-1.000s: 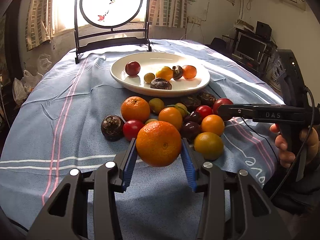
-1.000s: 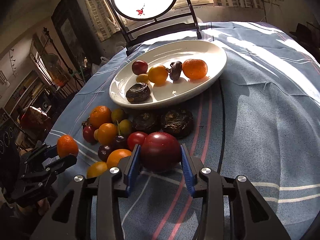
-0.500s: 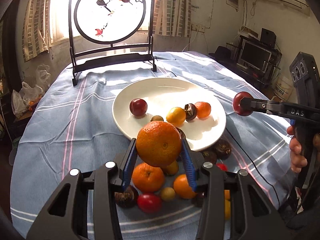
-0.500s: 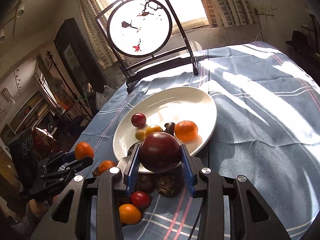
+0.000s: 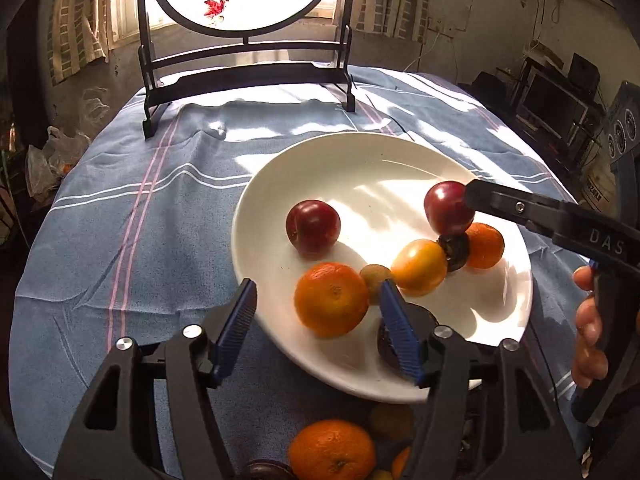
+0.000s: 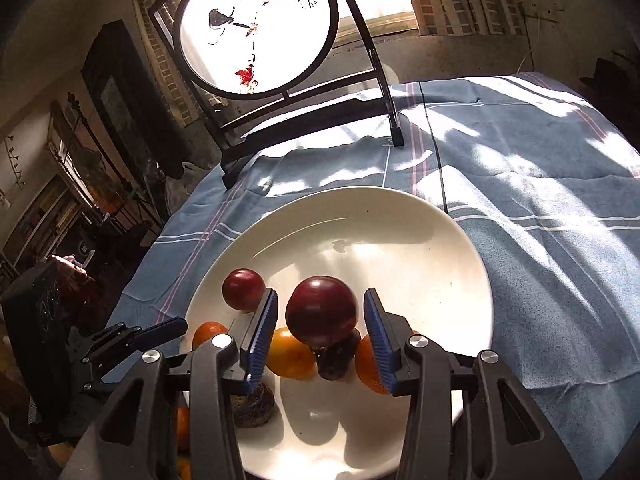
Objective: Organize fruits
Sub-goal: 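Place the orange on the plate with the left tool while the right tool places the plum, then grasp a dark brown fruit with the left tool while the right tool grasps a yellow-orange fruit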
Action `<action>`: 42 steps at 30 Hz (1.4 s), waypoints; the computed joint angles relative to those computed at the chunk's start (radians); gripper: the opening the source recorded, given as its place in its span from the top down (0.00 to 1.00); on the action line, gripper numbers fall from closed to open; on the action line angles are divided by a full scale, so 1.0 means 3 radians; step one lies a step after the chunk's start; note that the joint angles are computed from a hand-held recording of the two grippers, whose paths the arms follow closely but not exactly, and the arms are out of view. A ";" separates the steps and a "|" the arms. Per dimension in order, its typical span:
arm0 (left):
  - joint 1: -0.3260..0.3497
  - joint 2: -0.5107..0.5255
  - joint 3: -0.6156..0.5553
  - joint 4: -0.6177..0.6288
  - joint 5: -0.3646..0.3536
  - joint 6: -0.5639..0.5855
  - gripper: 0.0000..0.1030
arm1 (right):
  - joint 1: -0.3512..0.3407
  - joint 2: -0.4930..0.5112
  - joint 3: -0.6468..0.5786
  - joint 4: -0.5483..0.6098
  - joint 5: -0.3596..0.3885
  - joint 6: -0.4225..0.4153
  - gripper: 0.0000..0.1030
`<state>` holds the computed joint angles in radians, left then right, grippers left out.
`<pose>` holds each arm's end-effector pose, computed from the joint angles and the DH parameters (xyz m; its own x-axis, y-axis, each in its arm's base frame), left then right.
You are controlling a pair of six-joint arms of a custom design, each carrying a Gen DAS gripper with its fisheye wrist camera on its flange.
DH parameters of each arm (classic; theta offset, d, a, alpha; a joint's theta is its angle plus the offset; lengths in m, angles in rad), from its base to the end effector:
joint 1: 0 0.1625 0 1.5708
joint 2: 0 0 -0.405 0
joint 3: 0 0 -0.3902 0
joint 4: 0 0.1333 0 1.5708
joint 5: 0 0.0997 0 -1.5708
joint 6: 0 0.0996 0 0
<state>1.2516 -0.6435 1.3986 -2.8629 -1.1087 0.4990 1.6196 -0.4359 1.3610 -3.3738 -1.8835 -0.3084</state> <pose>-0.0633 -0.7578 0.1125 -0.6801 0.4469 -0.5812 0.6777 0.6856 -0.2659 0.1386 -0.7326 0.0380 -0.9071 -0.0126 0.4208 -0.3217 0.6656 -0.6735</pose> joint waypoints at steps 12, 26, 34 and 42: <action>0.0108 -0.0834 0.1285 -0.0712 -0.0065 0.0588 0.27 | -0.0051 -0.0357 0.1372 -0.1312 0.0135 -0.0316 0.49; 0.0222 -0.0730 0.1144 -0.0391 0.0213 0.0754 0.52 | -0.0170 -0.0380 0.1614 -0.1465 0.0315 -0.0245 0.49; 0.0186 -0.0555 0.0927 -0.0319 0.0288 0.0881 0.54 | -0.0217 -0.0408 0.1624 -0.1409 0.0415 -0.0182 0.49; 0.0208 -0.0561 0.0882 -0.0180 0.0166 0.0794 0.62 | -0.0215 -0.0406 0.1651 -0.1414 0.0441 -0.0251 0.49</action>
<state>1.3139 -0.8118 1.6632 -2.9169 -1.0591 0.7372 1.5552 -0.5577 1.8564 -3.7979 -1.7512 -0.3837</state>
